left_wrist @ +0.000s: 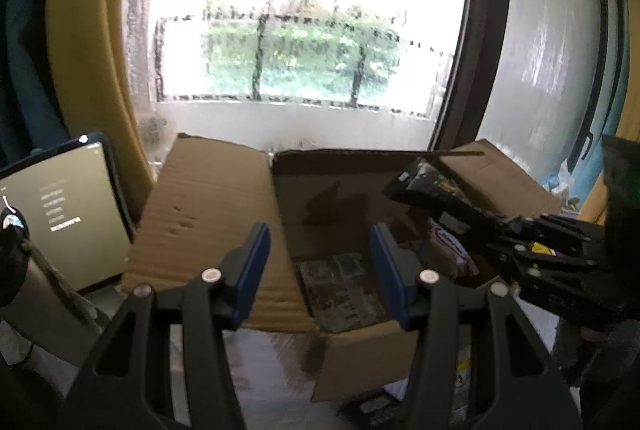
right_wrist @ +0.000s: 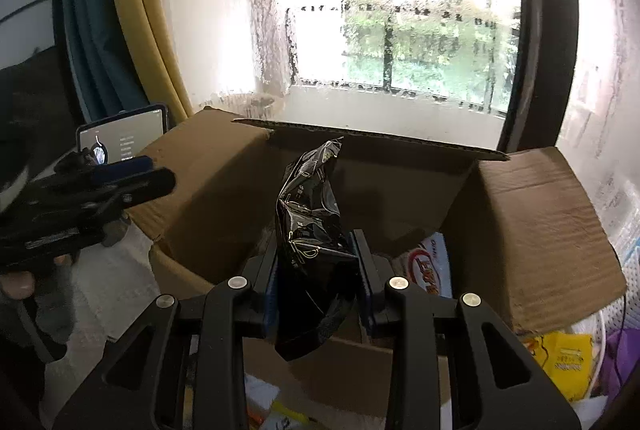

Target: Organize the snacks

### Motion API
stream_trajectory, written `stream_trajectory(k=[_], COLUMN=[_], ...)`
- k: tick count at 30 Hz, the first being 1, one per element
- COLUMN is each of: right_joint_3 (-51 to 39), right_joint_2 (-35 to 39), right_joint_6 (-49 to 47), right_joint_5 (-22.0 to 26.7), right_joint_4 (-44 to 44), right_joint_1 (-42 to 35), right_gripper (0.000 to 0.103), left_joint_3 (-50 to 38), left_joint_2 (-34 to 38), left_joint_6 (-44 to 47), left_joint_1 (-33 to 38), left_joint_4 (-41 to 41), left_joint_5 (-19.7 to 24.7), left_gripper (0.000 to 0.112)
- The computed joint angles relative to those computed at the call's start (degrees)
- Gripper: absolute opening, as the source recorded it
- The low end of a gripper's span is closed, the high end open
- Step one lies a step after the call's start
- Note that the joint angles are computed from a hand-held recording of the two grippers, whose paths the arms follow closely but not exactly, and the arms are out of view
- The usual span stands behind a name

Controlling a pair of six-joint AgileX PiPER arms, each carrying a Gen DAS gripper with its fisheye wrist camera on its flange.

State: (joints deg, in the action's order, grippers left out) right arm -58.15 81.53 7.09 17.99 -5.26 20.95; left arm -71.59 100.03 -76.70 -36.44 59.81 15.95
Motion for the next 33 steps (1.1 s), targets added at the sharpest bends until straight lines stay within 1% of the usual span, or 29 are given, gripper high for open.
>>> stream_trajectory(k=[2, 3, 4, 5, 7, 8, 10, 12, 16, 23, 28, 30, 33], right_joint_3=[-1.6, -2.0, -2.5, -2.8, -2.3, -1.8, -1.0, 0.4, 3.4, 7.9, 9.7, 9.9, 10.5], right_joint_2=[1.8, 2.3, 2.8, 3.0, 2.3, 1.7, 0.7, -0.6, -3.2, -6.3, -5.1, -4.1, -2.8], right_joint_6=[2.4, 2.4, 1.9, 3.5, 5.7, 6.8, 8.5, 10.2, 12.0, 21.8, 27.7, 28.6, 29.4], right_joint_5=[0.6, 0.6, 0.7, 1.0, 0.6, 0.6, 1.3, 2.2, 4.0, 5.8, 6.1, 6.2, 5.8], right_joint_4=[-1.7, -1.6, -0.9, -2.3, -4.1, -5.1, -7.2, -8.6, -7.9, -13.6, -15.8, -15.7, -14.7], right_joint_1=[0.2, 0.2, 0.1, 0.4, 1.0, 1.4, 2.6, 4.0, 7.3, 13.6, 17.4, 18.4, 19.7], right_gripper=[0.034, 0.034, 0.043, 0.057, 0.071, 0.073, 0.073, 0.073, 0.073, 0.073, 0.073, 0.073, 0.073], left_joint_3=[2.2, 2.9, 3.7, 4.4, 5.0, 5.5, 7.1, 8.9, 11.3, 17.6, 22.9, 25.3, 28.8], left_joint_2=[-1.5, -2.1, -2.6, -3.1, -3.4, -3.8, -5.1, -6.5, -8.5, -13.7, -17.4, -19.0, -20.7], left_joint_6=[-4.6, -5.6, -6.6, -7.0, -7.3, -6.8, -7.4, -10.9, -15.0, -20.7, -25.1, -26.6, -30.1], left_joint_1=[0.0, 0.2, 0.3, 0.4, 0.5, 0.4, 0.2, -0.6, -2.0, -4.0, -5.1, -5.4, -5.5], left_joint_4=[4.1, 4.9, 5.8, 6.1, 6.1, 5.5, 5.8, 9.3, 12.8, 16.8, 19.5, 19.9, 21.5], left_joint_5=[-0.3, -0.7, -1.0, -1.0, -0.4, 0.0, 0.7, 1.6, 3.3, 5.5, 6.6, 6.9, 7.1], left_gripper=[0.054, 0.054, 0.054, 0.054, 0.054, 0.055, 0.055, 0.055, 0.055, 0.055, 0.056, 0.057, 0.062])
